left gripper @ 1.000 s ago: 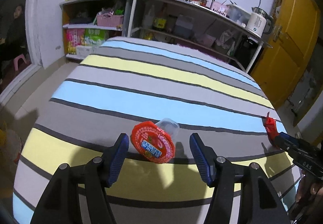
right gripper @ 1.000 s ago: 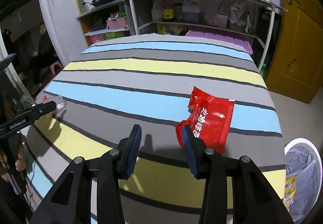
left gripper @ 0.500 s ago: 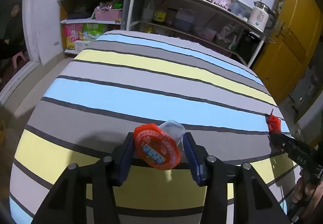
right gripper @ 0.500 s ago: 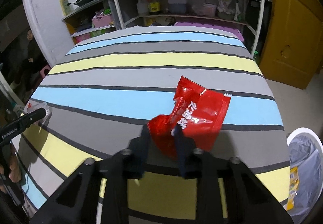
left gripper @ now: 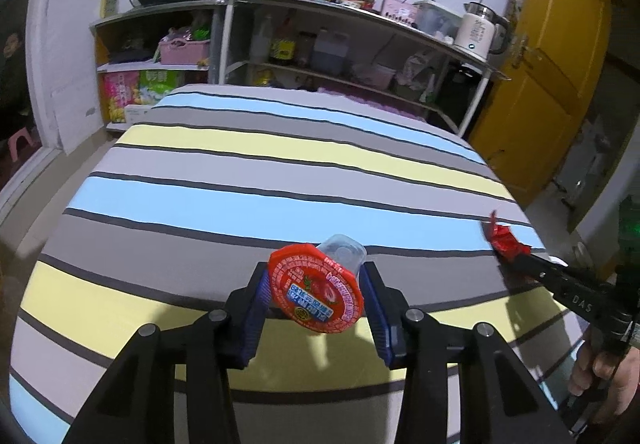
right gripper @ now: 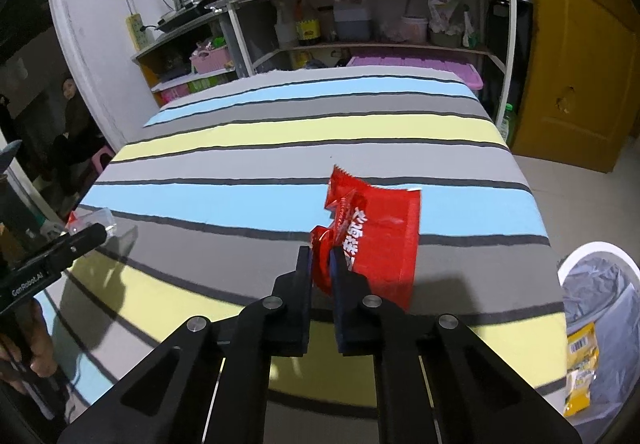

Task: Collect trash
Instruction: 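Grasp the red-lidded clear cup with the left tool while the right tool grasps the red chip bag, then carry the cup and chip bag over the bin with both tools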

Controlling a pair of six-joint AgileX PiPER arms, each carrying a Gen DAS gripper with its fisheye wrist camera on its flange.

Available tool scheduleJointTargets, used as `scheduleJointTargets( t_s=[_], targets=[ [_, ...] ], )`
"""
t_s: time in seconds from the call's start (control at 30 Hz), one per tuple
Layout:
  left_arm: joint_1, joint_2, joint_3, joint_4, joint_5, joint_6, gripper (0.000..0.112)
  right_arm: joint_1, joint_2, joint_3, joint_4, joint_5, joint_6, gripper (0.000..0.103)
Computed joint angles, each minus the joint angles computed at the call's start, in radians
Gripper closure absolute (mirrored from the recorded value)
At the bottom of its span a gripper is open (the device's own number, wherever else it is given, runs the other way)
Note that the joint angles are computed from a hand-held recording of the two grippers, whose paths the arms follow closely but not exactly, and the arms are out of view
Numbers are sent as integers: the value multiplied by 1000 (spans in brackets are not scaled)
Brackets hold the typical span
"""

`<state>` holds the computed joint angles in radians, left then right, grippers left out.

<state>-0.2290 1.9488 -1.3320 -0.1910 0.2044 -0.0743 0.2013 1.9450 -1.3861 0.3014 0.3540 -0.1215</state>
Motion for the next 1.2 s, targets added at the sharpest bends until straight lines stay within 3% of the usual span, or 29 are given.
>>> scheduleJointTargets(
  t_s=[0.33, 0.57, 0.93, 1.2],
  targets=[
    [-92, -64, 64, 47, -19, -69, 68, -30, -148, 176, 192, -48, -216, 96],
    [-163, -111, 93, 178, -24, -211, 68, -52, -245, 273, 289, -67, -318, 97],
    [-266, -142, 77, 332, -3, -366, 68, -97, -389, 395, 368, -83, -398, 97],
    [-328, -126, 28, 336, 20, -381, 68, -159, -465, 465, 422, -80, -464, 97]
  ],
)
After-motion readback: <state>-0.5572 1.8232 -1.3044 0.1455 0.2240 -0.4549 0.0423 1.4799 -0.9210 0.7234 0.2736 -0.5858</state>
